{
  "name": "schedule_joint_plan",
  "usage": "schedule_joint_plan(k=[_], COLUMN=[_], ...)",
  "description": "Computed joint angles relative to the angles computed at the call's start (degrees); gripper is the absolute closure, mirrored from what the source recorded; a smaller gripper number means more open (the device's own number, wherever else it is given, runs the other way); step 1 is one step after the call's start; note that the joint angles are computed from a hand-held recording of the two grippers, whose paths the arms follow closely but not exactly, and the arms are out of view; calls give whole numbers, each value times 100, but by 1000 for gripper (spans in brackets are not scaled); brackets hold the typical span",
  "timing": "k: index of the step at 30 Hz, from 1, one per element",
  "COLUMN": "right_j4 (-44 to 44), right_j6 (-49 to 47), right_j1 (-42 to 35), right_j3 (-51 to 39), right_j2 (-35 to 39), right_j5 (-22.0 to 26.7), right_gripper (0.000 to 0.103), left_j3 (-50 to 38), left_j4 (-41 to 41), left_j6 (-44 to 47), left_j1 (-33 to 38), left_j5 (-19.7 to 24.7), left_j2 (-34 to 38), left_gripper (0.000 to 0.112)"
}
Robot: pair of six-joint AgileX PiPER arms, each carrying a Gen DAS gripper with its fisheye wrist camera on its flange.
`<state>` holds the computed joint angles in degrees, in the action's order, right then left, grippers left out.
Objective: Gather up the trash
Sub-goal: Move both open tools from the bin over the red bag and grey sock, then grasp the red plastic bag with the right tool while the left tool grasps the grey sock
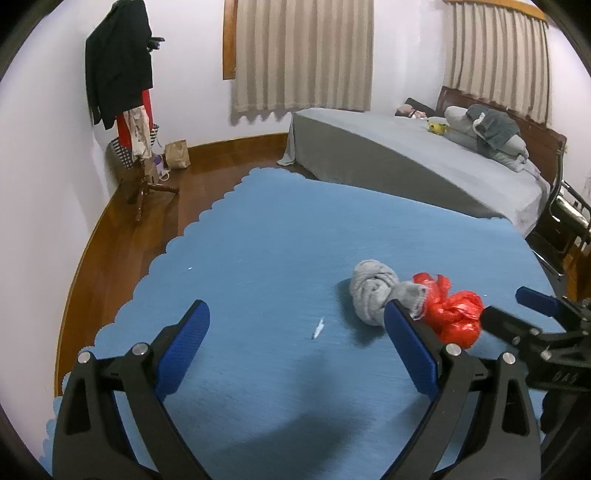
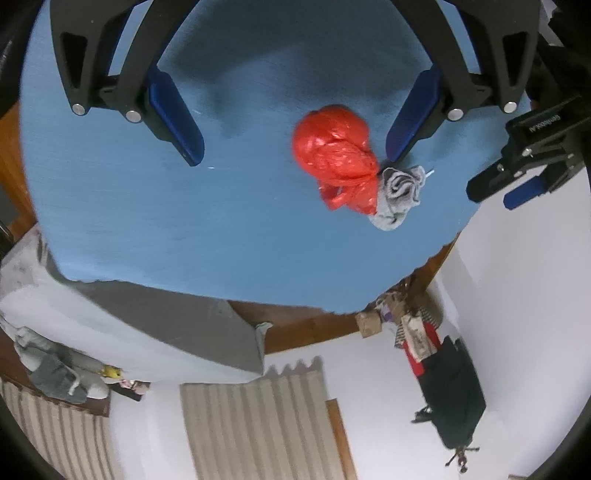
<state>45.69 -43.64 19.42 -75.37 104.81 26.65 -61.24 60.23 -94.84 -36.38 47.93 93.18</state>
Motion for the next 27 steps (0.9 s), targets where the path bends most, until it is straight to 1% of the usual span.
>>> schedule_joint_plan(k=[2,8,10,11,13,18,21,23,27], right_j4=[-39,-383,-446,-478,-441,-124,-19,23,6], right_j6=[33,325,343,363,341,74,27,22,64], right_j1=[65,225,225,220,187,46,-39,-142,-353], right_j3=[-98,-542,-619,-683,-794,-801,-704,-696,-762], right_j2=[126,479,541,591,668,669,568,522,498], right_j5=[36,303,430,530,677,869,783,723,662], right_gripper=[9,24,35,37,48,53,53,53,53], left_j3=[27,88,120,109,101,-78,-235,-291,-705], left_j4=[7,59,70,63,72,69,57,55,-108], left_j6=[-21,-190,-181,-173,-179,-118,-68,-41,257], left_j1=[47,54,100,108,134,121,114,153,165], left_j5=[-53,-151,-205,-229,-281,-321,-348,-456,-545], left_j2=[18,88,73,85,124,270,379,436,754], left_gripper=[19,19,19,19,19,19,19,19,19])
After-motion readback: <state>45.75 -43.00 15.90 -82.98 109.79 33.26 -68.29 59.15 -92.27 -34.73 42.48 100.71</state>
